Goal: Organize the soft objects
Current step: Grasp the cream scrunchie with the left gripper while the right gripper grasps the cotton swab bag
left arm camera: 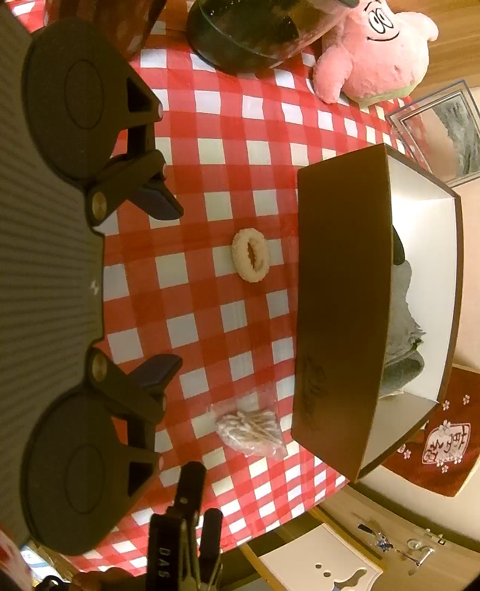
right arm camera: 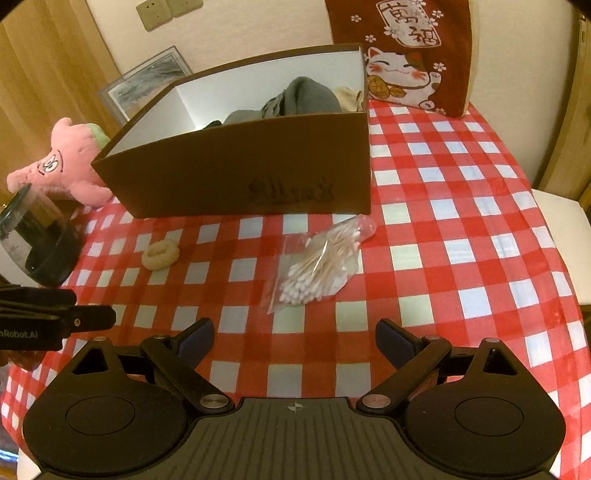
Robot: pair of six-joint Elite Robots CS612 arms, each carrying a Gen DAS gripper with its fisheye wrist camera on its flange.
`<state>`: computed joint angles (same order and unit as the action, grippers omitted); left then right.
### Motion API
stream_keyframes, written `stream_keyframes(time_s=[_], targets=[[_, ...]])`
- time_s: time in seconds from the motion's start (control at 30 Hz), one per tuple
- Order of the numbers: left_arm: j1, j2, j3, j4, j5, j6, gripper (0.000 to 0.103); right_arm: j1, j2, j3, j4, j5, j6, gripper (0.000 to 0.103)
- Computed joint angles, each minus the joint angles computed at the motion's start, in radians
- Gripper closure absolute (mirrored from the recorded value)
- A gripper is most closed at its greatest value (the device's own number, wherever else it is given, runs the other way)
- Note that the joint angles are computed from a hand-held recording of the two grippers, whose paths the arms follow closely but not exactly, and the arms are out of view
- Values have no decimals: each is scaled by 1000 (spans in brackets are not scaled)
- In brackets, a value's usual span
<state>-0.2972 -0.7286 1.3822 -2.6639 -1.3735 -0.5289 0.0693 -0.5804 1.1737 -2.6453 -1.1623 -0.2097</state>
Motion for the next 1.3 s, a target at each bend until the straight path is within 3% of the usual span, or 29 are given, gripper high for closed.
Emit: stream_keyframes(time_s=[0.67, 0.97, 1.07, 1.2, 1.3], targets=[[31, 70, -97, 63, -7, 19, 25, 36, 134, -212, 55, -98, 45, 11], [43, 98, -141, 86, -17, 40, 25, 50, 168, -264, 114, -139, 1, 25], [46, 103, -149, 89, -18, 46, 25, 55, 168, -256, 87, -160, -51, 30], [48, 108, -153, 83, -17, 55, 25, 53, 168, -248, 61, -153, -94, 48], [51, 113, -155, 73, -12, 69, 25, 46, 168, -246, 61, -136, -96, 52]])
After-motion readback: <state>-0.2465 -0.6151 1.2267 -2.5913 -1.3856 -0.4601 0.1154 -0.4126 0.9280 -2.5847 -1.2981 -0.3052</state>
